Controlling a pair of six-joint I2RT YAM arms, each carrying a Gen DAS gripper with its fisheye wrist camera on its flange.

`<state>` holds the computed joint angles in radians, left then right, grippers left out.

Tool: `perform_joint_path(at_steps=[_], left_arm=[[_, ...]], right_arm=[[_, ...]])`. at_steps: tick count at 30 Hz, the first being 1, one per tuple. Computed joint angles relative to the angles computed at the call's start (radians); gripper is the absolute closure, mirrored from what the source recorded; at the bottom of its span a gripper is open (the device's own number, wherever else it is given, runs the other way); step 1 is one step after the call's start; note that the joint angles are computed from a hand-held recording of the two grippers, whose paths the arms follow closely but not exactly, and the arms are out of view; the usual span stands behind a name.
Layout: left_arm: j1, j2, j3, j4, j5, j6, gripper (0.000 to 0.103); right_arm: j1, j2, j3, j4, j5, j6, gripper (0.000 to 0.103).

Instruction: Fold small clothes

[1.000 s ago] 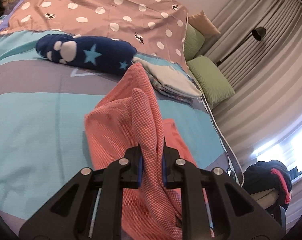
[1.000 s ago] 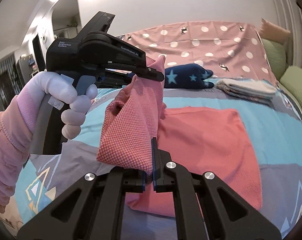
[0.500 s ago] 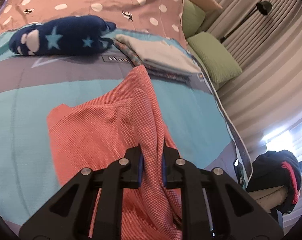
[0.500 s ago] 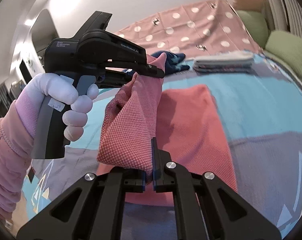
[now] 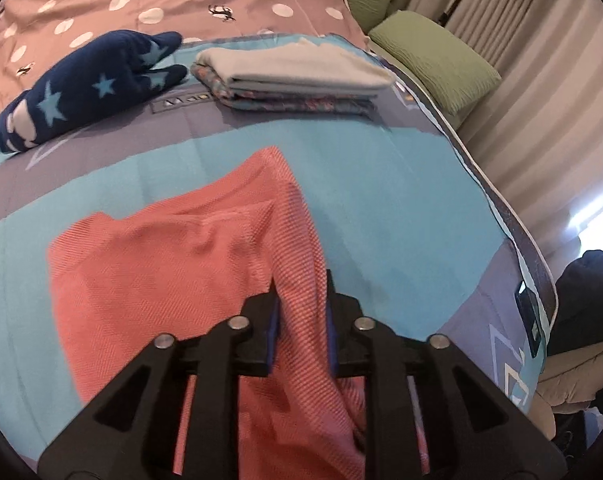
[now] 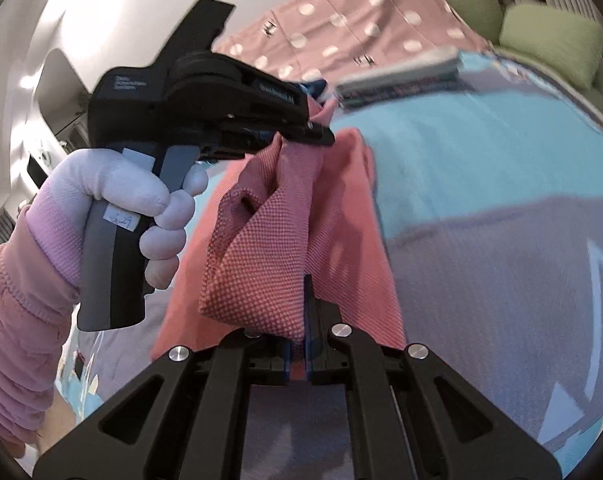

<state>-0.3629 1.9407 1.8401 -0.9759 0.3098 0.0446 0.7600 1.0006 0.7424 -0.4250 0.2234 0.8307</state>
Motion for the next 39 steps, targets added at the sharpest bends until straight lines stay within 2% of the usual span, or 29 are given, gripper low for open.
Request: perform_joint_path(at_steps=[4, 7, 13, 17, 21, 26, 29, 32, 34, 39], left_arm=[[-0.018, -0.041, -0.053, 0.035, 0.019, 0.008, 0.073], [-0.034, -0.107, -0.121, 0.073, -0.008, 0.025, 0.061], [0.014, -0.308, -0.316, 0.137, 0.004, 0.060, 0.047], [0.104, -0.505, -0.513, 0.178, 0.010, 0.126, 0.039], [0.213, -0.666, -0.670, 0.168, 0.005, 0.204, 0.038], [0.364, -0.843, -0.810, 0.095, 0.072, 0.319, 0.037], [0.413, -0.958, -0.886, 0.027, 0.075, 0.431, 0.036], [0.416, -1.029, -0.954, -0.009, 0.072, 0.497, 0.033], [0.383, -1.043, -1.005, 0.022, 0.046, 0.482, 0.033], [0.322, -1.048, -1.076, 0.153, -0.032, 0.353, 0.033]], right_arm=[[-0.018, -0.042, -0.047, 0.000, -0.037, 0.013, 0.098], [-0.054, -0.072, -0.084, 0.023, -0.095, 0.023, 0.097], [-0.138, -0.161, -0.159, 0.057, -0.211, 0.053, 0.092], [-0.199, -0.239, -0.205, 0.049, -0.279, 0.074, 0.091], [-0.203, -0.279, -0.205, 0.015, -0.283, 0.085, 0.091], [-0.190, -0.272, -0.177, -0.023, -0.258, 0.068, 0.082], [-0.185, -0.261, -0.162, -0.042, -0.239, 0.056, 0.080], [-0.201, -0.248, -0.161, -0.041, -0.241, 0.054, 0.077], [-0.196, -0.241, -0.158, -0.047, -0.233, 0.058, 0.076], [-0.153, -0.226, -0.136, -0.085, -0.186, 0.071, 0.076]])
